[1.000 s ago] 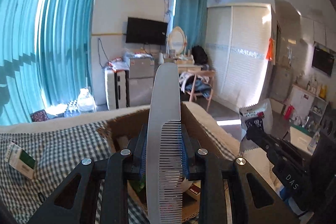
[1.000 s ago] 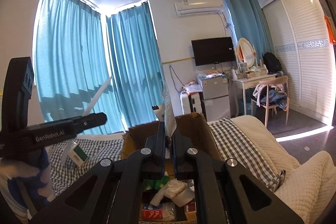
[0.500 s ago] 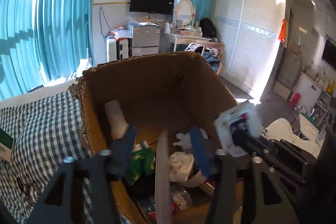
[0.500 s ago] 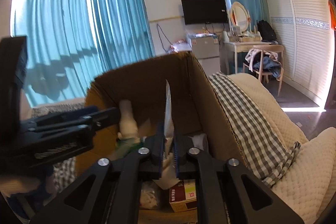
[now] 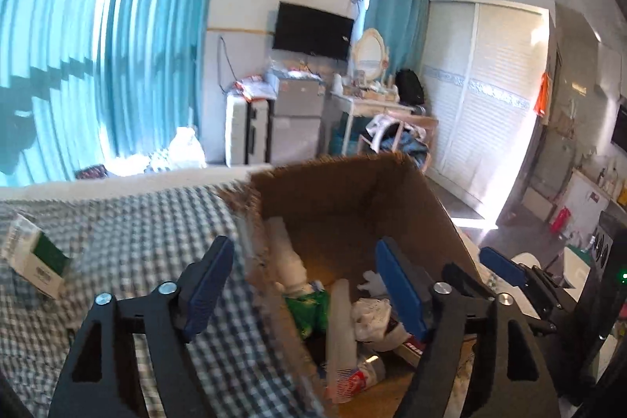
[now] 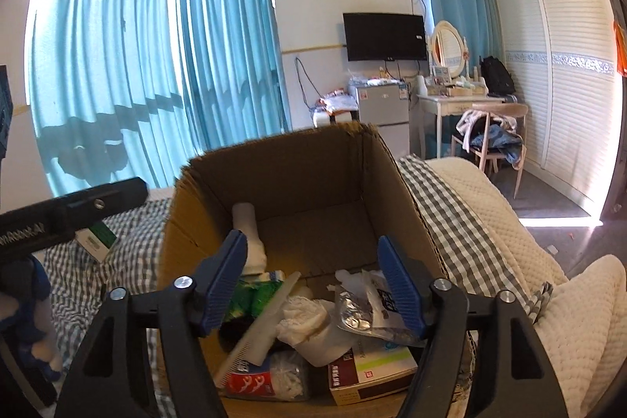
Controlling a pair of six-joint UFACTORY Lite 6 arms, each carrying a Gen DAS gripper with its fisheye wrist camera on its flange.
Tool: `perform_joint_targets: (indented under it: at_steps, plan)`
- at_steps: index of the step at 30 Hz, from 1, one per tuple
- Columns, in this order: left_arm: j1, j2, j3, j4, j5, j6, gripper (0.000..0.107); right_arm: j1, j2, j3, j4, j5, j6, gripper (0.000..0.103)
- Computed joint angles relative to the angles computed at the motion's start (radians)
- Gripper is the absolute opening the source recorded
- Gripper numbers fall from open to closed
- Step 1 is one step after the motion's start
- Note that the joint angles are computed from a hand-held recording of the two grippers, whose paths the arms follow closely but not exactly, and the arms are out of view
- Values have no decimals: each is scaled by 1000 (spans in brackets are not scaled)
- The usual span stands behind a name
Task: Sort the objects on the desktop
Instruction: 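Move both tools back over the bedspread toward the remaining items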
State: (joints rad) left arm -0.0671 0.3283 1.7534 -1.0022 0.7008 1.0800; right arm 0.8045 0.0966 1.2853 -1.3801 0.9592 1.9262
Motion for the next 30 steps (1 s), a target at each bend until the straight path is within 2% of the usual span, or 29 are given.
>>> perform_joint_targets:
  at_steps: [4,11,14,17,20,24,26,30]
  plan:
    - [106,-151,-115,-97,-88,126,102,63,14,68,-36,62,2,91]
    - [345,-224,-71,-189,-26,210,103,190,94,239,-92,118,-123,98]
    - [442,-188,12,-189,38,192,103,219,127,300,-72,81,-170,99]
    - [527,-134,108,-179,97,161,103,214,162,360,44,-28,-269,99]
    - [593,-106,127,-200,117,191,103,222,239,428,143,-45,-392,99]
    - [620,-40,173,-147,80,158,103,211,337,499,282,-134,-530,99]
    - [620,-3,191,-100,68,116,103,200,434,597,440,-172,-709,98]
    - [621,109,272,-17,62,38,103,198,644,799,740,-208,-1021,83]
